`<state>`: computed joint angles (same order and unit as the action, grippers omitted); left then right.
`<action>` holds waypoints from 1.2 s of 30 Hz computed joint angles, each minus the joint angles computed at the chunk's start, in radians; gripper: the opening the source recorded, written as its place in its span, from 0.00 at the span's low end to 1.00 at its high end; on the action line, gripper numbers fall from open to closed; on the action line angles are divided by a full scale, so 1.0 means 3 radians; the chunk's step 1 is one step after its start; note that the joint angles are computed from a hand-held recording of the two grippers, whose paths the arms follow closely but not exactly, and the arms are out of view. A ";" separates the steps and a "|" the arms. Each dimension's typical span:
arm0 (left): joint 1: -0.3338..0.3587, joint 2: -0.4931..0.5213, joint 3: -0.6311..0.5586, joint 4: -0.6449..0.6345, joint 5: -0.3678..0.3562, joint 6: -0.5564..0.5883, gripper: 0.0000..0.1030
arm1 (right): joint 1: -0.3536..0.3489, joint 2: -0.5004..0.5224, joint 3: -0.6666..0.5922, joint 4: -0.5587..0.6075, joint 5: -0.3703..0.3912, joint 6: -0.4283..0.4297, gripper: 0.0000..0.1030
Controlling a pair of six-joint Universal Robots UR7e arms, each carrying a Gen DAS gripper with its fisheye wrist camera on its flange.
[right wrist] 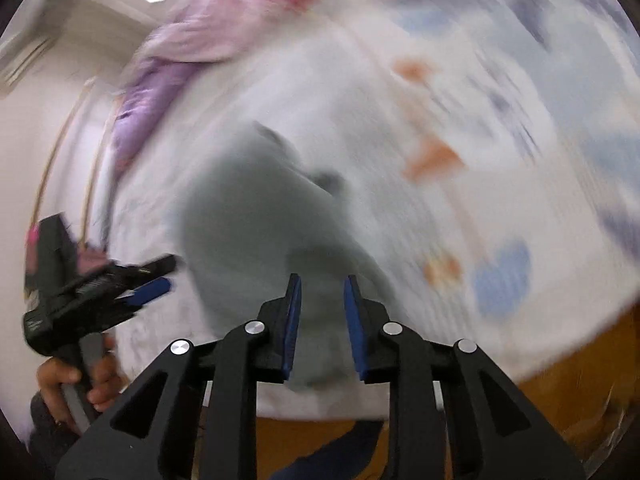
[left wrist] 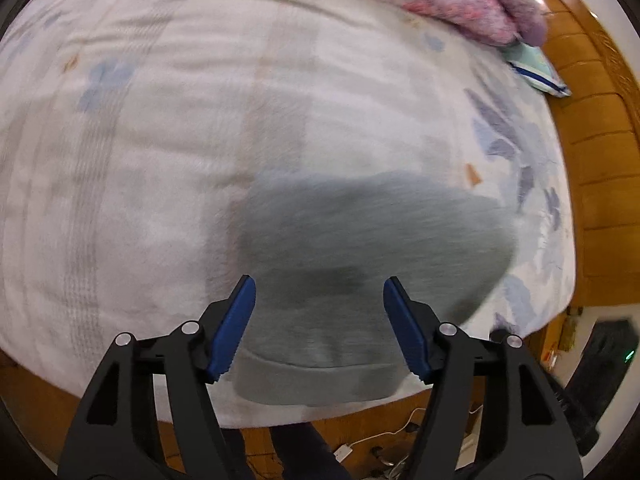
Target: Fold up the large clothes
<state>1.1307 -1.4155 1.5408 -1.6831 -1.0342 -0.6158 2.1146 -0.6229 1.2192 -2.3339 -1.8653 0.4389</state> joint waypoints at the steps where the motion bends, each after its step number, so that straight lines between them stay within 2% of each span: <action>1: -0.0024 0.0048 -0.0045 0.0018 0.0014 0.0048 0.65 | 0.0014 0.0007 -0.0023 0.0001 0.0033 -0.0109 0.18; 3: -0.0037 0.0162 -0.0123 0.0057 0.0065 0.0131 0.65 | -0.0007 0.0227 -0.0299 0.0052 0.0059 -0.0297 0.18; 5: -0.0018 0.0319 -0.0246 0.0296 0.0219 0.0064 0.66 | -0.0095 0.0514 -0.0674 0.0329 0.0036 -0.0314 0.17; 7: 0.0096 0.0463 -0.0345 0.0359 0.0143 0.0023 0.66 | -0.0176 0.0694 -0.0872 0.0654 -0.0060 -0.0253 0.17; 8: 0.0132 0.0547 -0.0411 0.0437 0.0189 -0.0008 0.67 | -0.0219 0.0735 -0.0900 0.0786 -0.0062 -0.0201 0.17; 11: 0.0167 0.0715 -0.0547 0.0617 0.0342 -0.0005 0.67 | -0.0344 0.0744 -0.0773 0.0674 0.0107 -0.0098 0.14; 15: 0.0175 0.0840 -0.0561 0.0690 0.0652 0.0040 0.70 | -0.0367 0.0855 -0.0976 0.0855 0.0116 -0.0075 0.14; 16: 0.0189 0.0844 -0.0565 0.0665 0.0654 0.0059 0.71 | -0.0365 0.0848 -0.0993 0.0896 0.0134 -0.0045 0.14; 18: 0.0209 0.0798 -0.0547 0.0548 0.0566 0.0145 0.72 | -0.0352 0.0831 -0.1034 0.0943 0.0155 -0.0006 0.14; 20: 0.0237 0.0672 -0.0471 0.0370 0.0407 0.0266 0.72 | -0.0339 0.0722 -0.0891 0.0860 0.0192 0.0035 0.18; 21: 0.0248 0.0588 -0.0397 0.0248 0.0327 0.0328 0.73 | -0.0311 0.0619 -0.0757 0.0800 0.0186 0.0061 0.25; 22: 0.0251 0.0483 -0.0298 0.0114 0.0270 0.0381 0.73 | -0.0294 0.0539 -0.0668 0.0766 0.0184 0.0075 0.44; 24: 0.0250 0.0302 -0.0132 0.0015 0.0229 0.0421 0.73 | -0.0257 0.0410 -0.0466 0.0685 0.0112 0.0119 0.67; 27: 0.0370 -0.0005 0.0119 -0.0156 -0.0124 0.0222 0.72 | -0.0277 0.0257 -0.0147 0.0674 0.0166 0.0250 0.68; 28: 0.0421 -0.0080 0.0196 -0.0217 -0.0259 0.0176 0.73 | -0.0318 0.0186 0.0027 0.0614 0.0236 0.0400 0.68; 30: 0.0491 -0.0179 0.0313 -0.0251 -0.0419 0.0059 0.73 | -0.0472 0.0017 0.0509 0.0099 0.0638 0.0790 0.69; 31: 0.0539 -0.0240 0.0403 -0.0294 -0.0533 0.0013 0.73 | -0.0513 -0.0025 0.0646 -0.0086 0.0737 0.0888 0.69; 33: 0.0625 -0.0341 0.0574 -0.0484 -0.0746 -0.0093 0.72 | -0.0537 -0.0068 0.0772 -0.0273 0.0732 0.1028 0.69; 36: 0.0640 -0.0416 0.0685 -0.0620 -0.0810 -0.0146 0.73 | -0.0505 -0.0086 0.0751 -0.0211 0.0657 0.1104 0.69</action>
